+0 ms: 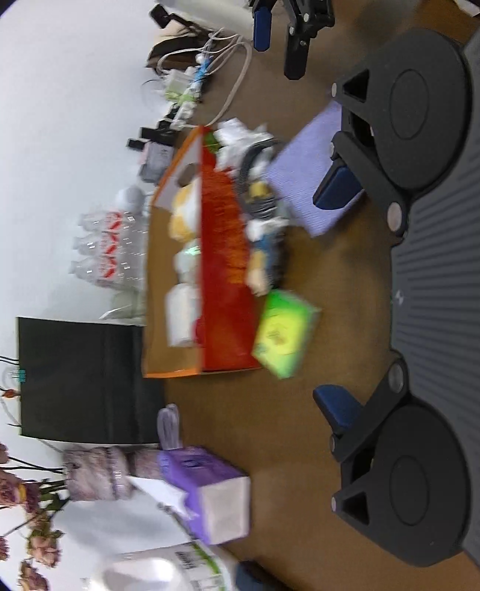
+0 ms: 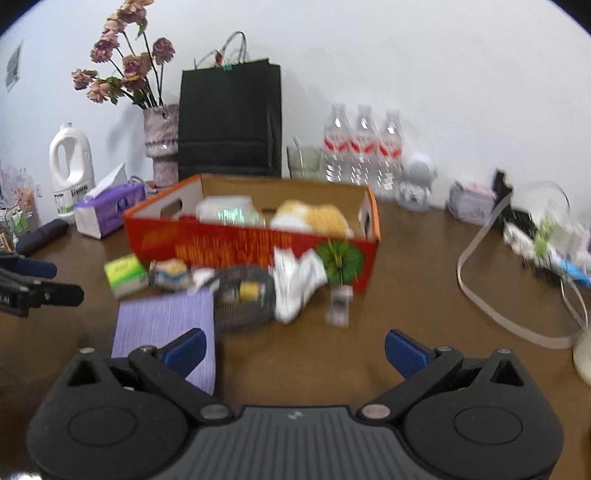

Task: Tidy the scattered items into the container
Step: 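Move the right gripper to the purple drawstring pouch and grasp it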

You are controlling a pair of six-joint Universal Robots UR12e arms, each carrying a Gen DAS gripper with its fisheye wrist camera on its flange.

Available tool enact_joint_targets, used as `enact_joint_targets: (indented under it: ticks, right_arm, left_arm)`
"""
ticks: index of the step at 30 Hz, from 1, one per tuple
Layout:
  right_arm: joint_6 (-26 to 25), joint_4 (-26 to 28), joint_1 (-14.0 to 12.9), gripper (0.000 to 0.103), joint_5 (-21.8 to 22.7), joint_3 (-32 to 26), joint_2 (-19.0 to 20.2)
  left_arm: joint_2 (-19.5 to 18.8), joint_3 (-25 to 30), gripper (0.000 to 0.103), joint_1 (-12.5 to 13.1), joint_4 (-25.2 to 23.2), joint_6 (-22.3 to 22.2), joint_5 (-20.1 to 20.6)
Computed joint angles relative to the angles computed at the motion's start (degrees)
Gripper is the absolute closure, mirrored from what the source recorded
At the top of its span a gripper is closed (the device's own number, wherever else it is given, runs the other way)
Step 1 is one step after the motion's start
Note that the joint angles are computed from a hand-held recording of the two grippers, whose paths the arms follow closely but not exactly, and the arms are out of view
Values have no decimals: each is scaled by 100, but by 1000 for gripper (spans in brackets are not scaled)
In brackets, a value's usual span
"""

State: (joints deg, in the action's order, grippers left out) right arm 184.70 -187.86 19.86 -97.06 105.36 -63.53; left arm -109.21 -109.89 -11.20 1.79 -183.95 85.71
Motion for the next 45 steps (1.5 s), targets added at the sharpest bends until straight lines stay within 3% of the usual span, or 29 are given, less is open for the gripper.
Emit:
enact_joint_targets:
  ticks: [4, 7, 14, 24, 27, 29, 33, 36, 45]
  right_arm:
    - [366, -180, 63, 0, -47, 287, -67]
    - [527, -272, 53, 0, 277, 350, -49]
    - [63, -90, 203, 0, 785, 35, 166]
    - [-296, 604, 370, 1, 660, -501, 429]
    - [-337, 663, 426, 19, 394, -534, 454]
    - [-301, 629, 421, 25, 373, -510, 445]
    - [-168, 465, 364, 64, 434, -395, 379]
    - [19, 247, 267, 81, 650, -232, 293]
    - [504, -217, 37, 84, 83, 126, 115]
  left_arm:
    - [49, -185, 0, -49, 204, -348, -169]
    - [50, -214, 0, -76, 277, -585, -248]
    - [147, -304, 0, -82, 253, -619, 57]
    - [319, -570, 0, 76, 171, -851, 251]
    - [308, -577, 0, 93, 191, -869, 177]
    - [291, -567, 0, 99, 189, -864, 117]
    - [264, -535, 0, 91, 156, -830, 44]
    - [235, -490, 0, 75, 109, -800, 25]
    - [-53, -19, 0, -131, -104, -426, -206]
